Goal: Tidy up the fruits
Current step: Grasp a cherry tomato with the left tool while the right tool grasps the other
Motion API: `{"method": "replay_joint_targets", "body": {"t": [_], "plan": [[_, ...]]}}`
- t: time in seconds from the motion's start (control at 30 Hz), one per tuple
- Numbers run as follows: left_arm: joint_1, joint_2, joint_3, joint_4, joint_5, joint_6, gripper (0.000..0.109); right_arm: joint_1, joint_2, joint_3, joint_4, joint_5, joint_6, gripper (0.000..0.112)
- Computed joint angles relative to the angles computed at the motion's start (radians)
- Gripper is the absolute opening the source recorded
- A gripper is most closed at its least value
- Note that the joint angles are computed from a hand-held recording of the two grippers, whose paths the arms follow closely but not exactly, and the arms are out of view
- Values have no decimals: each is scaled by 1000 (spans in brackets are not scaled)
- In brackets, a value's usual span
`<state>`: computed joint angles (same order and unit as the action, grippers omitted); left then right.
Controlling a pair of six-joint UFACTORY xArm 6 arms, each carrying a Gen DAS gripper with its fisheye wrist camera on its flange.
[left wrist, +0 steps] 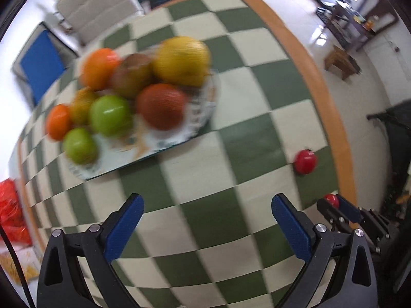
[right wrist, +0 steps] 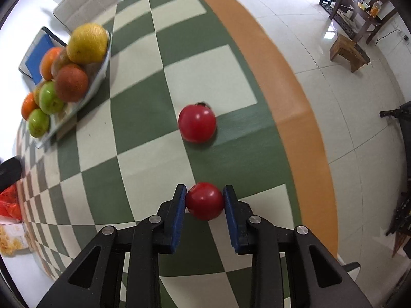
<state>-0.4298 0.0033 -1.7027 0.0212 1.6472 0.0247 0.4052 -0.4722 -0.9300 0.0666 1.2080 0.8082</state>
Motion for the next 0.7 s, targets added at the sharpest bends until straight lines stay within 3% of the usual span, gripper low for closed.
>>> {"method": "replay_joint_targets", "body": {"t": [0.17,0.23,0.27,0.33,0.4,0.43,0.6,0.7], "plan": [[-72,102,-41,-95,-11,19,98,-71,-123,53,-8,45,28,32],[-97,135,-58,-112,-3,29,78,-108,-152,80,-9,72,19,32],[-109,150,-64,-119,4,35,74,-128,-164,96,-2,75,9,32],[-130,169,-68,-126,8,45,52,-154,-181,115,-3,89,1,32],[-150,175,-69,-111,1,43,43,-187,-191,120,-2,96,-21,32],[-155,167,-59,-115,-20,47,31,-196,-197,121,-3,100,-24,32],[-154,138,-27,-124,-61,39,27,-213,-194,106,-11,116,-42,32],[-110,107,-14,-152,-58,31,27,-207,-179,87,-10,122,-60,32]]}}
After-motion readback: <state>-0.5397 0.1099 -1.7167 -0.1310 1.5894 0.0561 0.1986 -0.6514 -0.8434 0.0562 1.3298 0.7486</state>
